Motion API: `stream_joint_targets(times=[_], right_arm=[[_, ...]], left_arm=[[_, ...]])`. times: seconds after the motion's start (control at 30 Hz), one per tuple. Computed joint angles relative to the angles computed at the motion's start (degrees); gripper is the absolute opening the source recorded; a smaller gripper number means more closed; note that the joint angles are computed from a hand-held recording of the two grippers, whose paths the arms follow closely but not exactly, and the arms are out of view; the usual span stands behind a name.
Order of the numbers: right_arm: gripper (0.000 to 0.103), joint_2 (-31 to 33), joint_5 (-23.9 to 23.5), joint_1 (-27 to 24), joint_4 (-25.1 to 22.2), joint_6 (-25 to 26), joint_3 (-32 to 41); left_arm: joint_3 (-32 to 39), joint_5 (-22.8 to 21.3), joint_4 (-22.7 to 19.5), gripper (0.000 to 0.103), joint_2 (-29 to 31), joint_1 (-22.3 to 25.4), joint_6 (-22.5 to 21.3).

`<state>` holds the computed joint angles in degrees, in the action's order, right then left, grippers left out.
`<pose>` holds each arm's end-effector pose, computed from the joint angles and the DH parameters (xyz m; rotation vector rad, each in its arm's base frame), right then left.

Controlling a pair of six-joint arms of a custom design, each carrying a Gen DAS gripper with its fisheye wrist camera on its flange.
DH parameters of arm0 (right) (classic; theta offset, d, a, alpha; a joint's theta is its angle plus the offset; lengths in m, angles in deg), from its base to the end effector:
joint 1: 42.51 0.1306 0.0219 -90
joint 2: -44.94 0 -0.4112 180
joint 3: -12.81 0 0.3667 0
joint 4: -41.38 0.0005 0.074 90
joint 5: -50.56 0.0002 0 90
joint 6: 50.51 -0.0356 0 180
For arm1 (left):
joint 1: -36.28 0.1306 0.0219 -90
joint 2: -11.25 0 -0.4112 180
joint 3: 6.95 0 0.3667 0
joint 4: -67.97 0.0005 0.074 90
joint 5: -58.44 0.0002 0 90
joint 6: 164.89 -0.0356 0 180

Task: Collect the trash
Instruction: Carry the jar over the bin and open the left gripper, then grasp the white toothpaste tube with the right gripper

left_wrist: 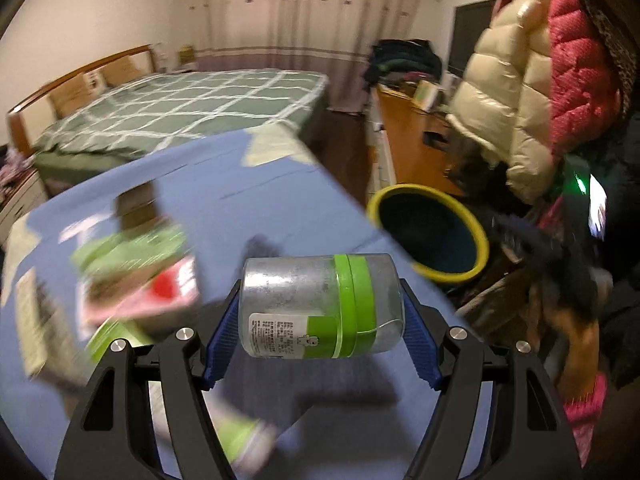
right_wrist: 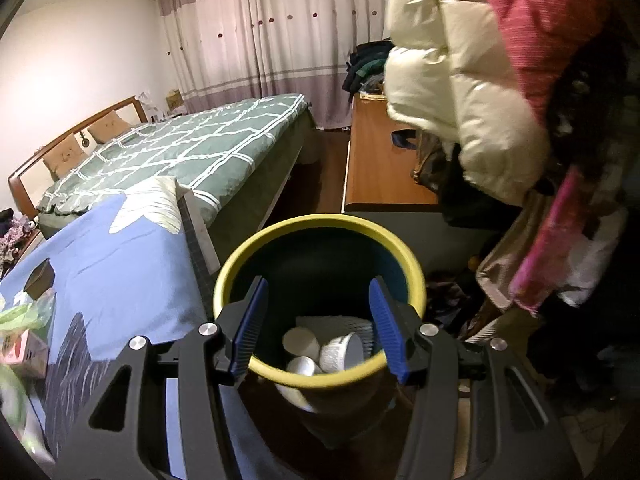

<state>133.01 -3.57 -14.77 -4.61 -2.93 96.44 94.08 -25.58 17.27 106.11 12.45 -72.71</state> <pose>0.3985 0.1854 0.4338 0.5433 2.1821 -0.1298 0.4549 -0.2055 0.5029 0.4957 2.3166 -0.3439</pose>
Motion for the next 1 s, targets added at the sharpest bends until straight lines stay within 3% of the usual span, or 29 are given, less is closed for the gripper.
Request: stream_joint_targets(times=[0.13,0.43,0.53,0.63,0.77,1.0], right_arm=[[0.053,-3.32,1.14,0.68,-0.47,-0.13,-3.08],[0.054,-7.81,0.32,0.56,-0.85,-1.33,-7.49],[0.054,-8.30,0.20,0.47,-1.03,-1.60,-7.86],[0.054,-8.53,-0.15,0.19,-1.13,-1.63,-8.21],[0.054,-8.56,-0.53,0.31,-1.34,-1.95,-8.31],[0.054,-7.28,-1.46,2.02,-0.24,-0.84,-7.26]], left_arm=[[10.06,-0.55,-2.66,0.071,7.75,-4.29,-0.62],[38.24,-1.36,-15.55,0.071,29.09,-11.15,0.01],[44.22,-1.43,-18.23,0.071,33.65,-12.14,0.18],[48.76,-0.76,-18.84,0.090,37.05,-12.37,1.38],[48.14,-1.75,-16.69,0.091,36.03,-12.12,2.65],[29.19,-3.11,-5.43,0.095,20.28,-9.68,2.77]])
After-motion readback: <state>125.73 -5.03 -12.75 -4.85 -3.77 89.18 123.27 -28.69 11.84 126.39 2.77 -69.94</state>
